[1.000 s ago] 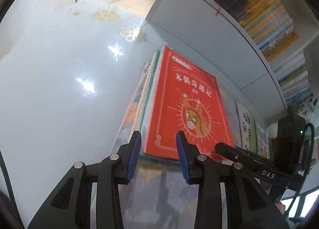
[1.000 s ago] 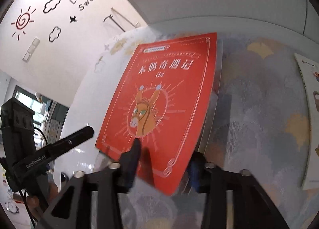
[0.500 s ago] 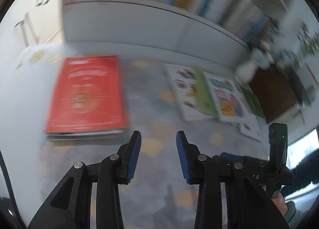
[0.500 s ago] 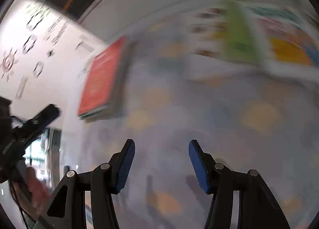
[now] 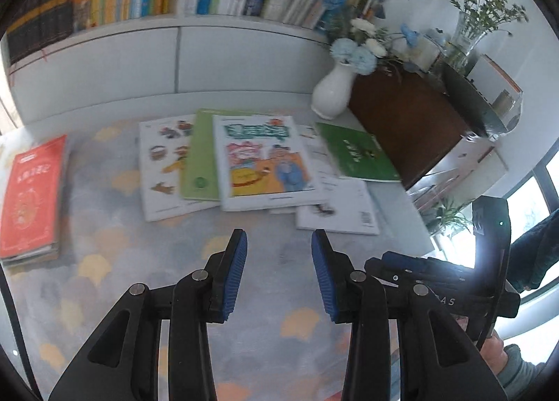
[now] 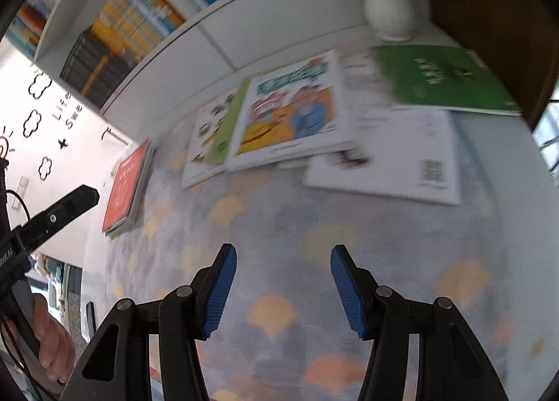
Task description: Organize books
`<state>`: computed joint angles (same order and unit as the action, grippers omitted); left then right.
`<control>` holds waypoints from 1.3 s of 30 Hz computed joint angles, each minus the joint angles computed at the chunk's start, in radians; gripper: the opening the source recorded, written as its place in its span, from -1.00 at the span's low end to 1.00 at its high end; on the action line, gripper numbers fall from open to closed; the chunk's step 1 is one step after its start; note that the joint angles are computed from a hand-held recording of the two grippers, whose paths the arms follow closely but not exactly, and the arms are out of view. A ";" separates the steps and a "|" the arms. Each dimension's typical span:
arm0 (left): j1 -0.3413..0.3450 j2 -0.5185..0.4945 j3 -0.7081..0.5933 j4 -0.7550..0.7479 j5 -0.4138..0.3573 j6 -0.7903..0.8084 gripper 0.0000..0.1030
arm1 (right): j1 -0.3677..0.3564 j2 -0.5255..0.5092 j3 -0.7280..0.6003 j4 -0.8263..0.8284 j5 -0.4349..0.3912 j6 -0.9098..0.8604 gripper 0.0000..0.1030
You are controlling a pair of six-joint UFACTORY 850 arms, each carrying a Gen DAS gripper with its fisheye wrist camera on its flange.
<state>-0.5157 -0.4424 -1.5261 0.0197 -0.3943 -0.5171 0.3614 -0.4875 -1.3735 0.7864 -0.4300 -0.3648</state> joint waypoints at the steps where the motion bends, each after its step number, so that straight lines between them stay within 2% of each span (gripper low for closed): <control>1: -0.004 -0.009 -0.011 -0.022 0.001 0.012 -0.31 | -0.013 0.008 0.009 0.016 -0.003 -0.016 0.05; 4: -0.009 -0.035 -0.039 -0.051 0.006 0.011 -0.30 | -0.031 0.015 0.018 0.027 -0.005 -0.032 0.05; 10: 0.017 -0.089 -0.094 -0.040 -0.038 -0.040 -0.25 | -0.054 -0.025 -0.022 0.049 -0.045 -0.052 0.06; 13: 0.044 -0.131 -0.131 -0.068 -0.054 -0.027 -0.24 | -0.052 -0.076 -0.084 0.020 -0.077 -0.034 0.06; 15: 0.064 -0.168 -0.165 -0.124 -0.065 0.016 -0.24 | -0.048 -0.144 -0.171 -0.021 -0.109 0.003 0.06; 18: 0.094 -0.237 -0.233 -0.208 -0.084 0.085 -0.24 | -0.047 -0.189 -0.232 -0.048 -0.127 0.031 0.06; 20: 0.110 -0.292 -0.290 -0.252 -0.102 0.127 -0.24 | -0.049 -0.281 -0.357 -0.111 -0.145 0.105 0.06; 22: 0.125 -0.347 -0.349 -0.298 -0.117 0.171 -0.24 | -0.051 -0.314 -0.411 -0.149 -0.175 0.151 0.06; 23: 0.131 -0.372 -0.376 -0.312 -0.124 0.186 -0.24 | -0.055 -0.362 -0.473 -0.168 -0.159 0.185 0.06; 27: 0.145 -0.451 -0.459 -0.306 -0.122 0.186 -0.24 | -0.060 -0.479 -0.641 -0.250 -0.187 0.301 0.06; 29: 0.154 -0.500 -0.513 -0.343 -0.157 0.199 -0.24 | -0.058 -0.523 -0.703 -0.275 -0.187 0.334 0.06; 31: 0.157 -0.525 -0.538 -0.351 -0.166 0.200 -0.23 | -0.055 -0.534 -0.718 -0.278 -0.176 0.328 0.04; 32: 0.155 -0.518 -0.525 -0.345 -0.139 0.202 -0.21 | -0.048 -0.554 -0.746 -0.268 -0.166 0.281 -0.04; 33: 0.155 -0.526 -0.538 -0.340 -0.149 0.208 -0.19 | -0.044 -0.571 -0.774 -0.274 -0.190 0.275 -0.24; 35: 0.149 -0.543 -0.572 -0.288 -0.174 0.192 -0.14 | -0.031 -0.576 -0.787 -0.337 -0.179 0.301 -0.23; 37: 0.146 -0.553 -0.595 -0.267 -0.199 0.199 -0.14 | -0.032 -0.571 -0.778 -0.323 -0.179 0.280 -0.23; 39: 0.147 -0.529 -0.559 -0.301 -0.188 0.233 -0.14 | -0.039 -0.562 -0.766 -0.291 -0.196 0.259 -0.23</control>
<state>-0.3683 -0.9718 -2.0853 -0.2814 -0.5827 -0.2837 0.3224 -1.0492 -2.1393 0.4957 -0.6257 -0.1058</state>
